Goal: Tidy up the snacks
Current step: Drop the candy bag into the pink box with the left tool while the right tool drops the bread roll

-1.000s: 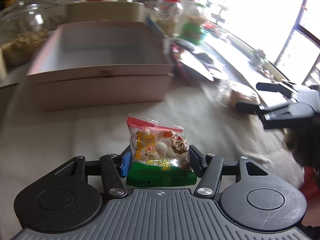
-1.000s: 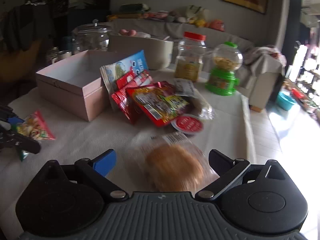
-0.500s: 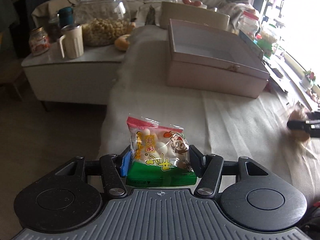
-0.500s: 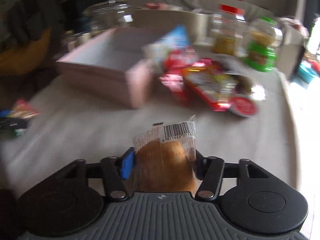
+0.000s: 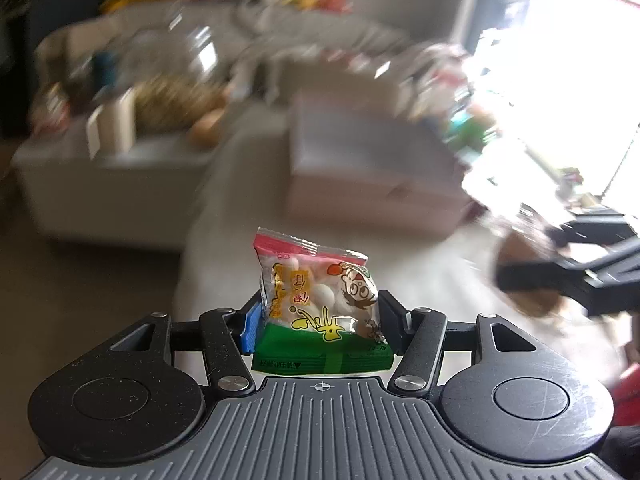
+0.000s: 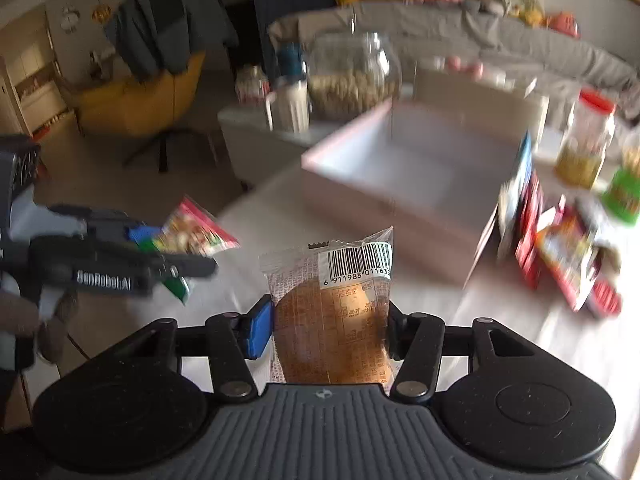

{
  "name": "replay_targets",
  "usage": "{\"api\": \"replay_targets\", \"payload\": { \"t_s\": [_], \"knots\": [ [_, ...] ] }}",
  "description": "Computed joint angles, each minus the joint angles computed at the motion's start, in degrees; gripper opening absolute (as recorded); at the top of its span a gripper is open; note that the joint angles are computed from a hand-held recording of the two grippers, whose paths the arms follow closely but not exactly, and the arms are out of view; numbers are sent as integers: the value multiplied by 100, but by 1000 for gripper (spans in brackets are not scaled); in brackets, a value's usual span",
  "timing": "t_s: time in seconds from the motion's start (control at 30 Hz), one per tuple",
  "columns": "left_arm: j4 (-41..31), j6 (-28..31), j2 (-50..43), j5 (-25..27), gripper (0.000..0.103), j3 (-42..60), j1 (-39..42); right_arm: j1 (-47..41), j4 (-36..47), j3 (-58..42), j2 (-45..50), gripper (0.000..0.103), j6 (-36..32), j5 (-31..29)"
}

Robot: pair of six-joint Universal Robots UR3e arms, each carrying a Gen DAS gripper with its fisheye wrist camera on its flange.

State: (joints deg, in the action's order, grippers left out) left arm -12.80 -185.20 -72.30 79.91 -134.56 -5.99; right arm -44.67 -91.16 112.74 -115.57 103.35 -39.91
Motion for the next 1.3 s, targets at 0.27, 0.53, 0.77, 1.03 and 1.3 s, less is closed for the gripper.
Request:
{"api": "replay_targets", "payload": {
  "t_s": [0.27,0.53,0.77,1.03,1.3],
  "knots": [
    [370,577,-1214,38,63,2935,-339,598,-2545,-2244,1408,54,3435,676],
    [-986,-311,-4524,-1223,64,6001,127,2046,-3547,-4306,4005,54,5162,-1121],
    [-1088,55,-5853,-811,58,6631,17,2620,-2853,-6377,6443,61,5317,-1529],
    [-49,214,-5085,-993,58,5345,113,2276,-4194,-5059,5920,68,4811,-1552],
    [258,330,-4858,-2468,58,4619,-122,1561,-3850,-4260,5625,57,4454,-1529]
  ]
}}
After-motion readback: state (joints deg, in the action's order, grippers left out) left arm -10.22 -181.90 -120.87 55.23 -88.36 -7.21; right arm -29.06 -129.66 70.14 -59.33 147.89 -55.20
